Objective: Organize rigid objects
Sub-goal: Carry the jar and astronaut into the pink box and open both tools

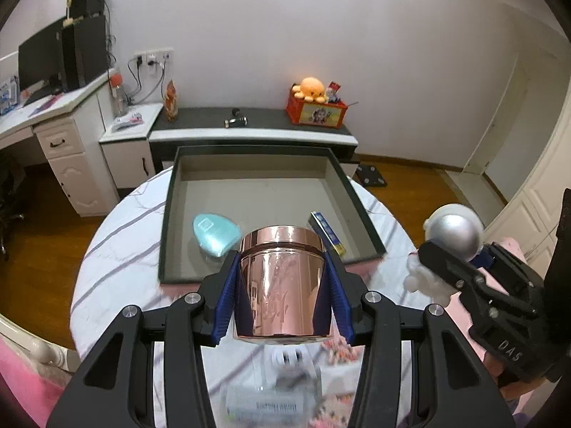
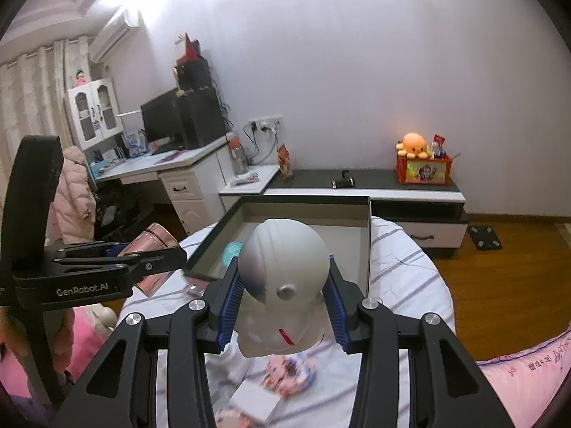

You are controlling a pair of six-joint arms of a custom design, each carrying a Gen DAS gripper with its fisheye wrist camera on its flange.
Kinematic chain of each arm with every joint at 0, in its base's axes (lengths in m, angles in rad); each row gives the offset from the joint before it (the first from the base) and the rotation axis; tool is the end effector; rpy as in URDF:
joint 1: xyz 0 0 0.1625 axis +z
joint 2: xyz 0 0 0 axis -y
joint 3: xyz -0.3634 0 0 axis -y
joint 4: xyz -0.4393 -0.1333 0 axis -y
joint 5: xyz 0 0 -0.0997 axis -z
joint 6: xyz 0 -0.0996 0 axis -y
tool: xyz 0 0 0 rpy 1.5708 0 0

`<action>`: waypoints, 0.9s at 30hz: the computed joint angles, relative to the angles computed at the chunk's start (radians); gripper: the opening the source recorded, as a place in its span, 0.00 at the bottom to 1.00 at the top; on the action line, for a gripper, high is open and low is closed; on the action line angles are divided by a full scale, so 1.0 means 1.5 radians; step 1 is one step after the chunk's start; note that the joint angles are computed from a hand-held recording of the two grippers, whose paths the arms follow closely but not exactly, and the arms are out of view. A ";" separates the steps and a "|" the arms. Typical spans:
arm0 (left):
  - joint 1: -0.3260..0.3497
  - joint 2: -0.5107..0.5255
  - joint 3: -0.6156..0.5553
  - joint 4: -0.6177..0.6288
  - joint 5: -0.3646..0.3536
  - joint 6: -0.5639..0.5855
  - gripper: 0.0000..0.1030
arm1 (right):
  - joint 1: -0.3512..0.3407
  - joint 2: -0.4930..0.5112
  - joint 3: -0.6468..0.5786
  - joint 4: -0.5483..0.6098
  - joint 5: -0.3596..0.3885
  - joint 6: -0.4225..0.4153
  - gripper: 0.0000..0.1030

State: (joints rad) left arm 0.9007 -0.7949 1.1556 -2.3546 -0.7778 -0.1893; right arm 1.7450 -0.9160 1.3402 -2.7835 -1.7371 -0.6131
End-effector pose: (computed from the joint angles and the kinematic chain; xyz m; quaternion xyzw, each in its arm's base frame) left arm -0.3275 -0.7422 0.2441 0.1360 0.8952 -0.3334 0.2626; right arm 0.2471 -0.7299 0.2714 0.3235 -0.8620 0.3569 0.1582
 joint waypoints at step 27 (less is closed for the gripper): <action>0.086 0.268 -0.419 0.297 -0.041 -0.074 0.75 | -0.034 0.266 -0.399 0.282 -0.084 0.073 0.48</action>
State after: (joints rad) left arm 1.0302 -0.3925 0.5270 -1.9092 -0.8400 -0.3004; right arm 1.6938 -0.5174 0.7415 -2.3600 -1.8632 -0.5039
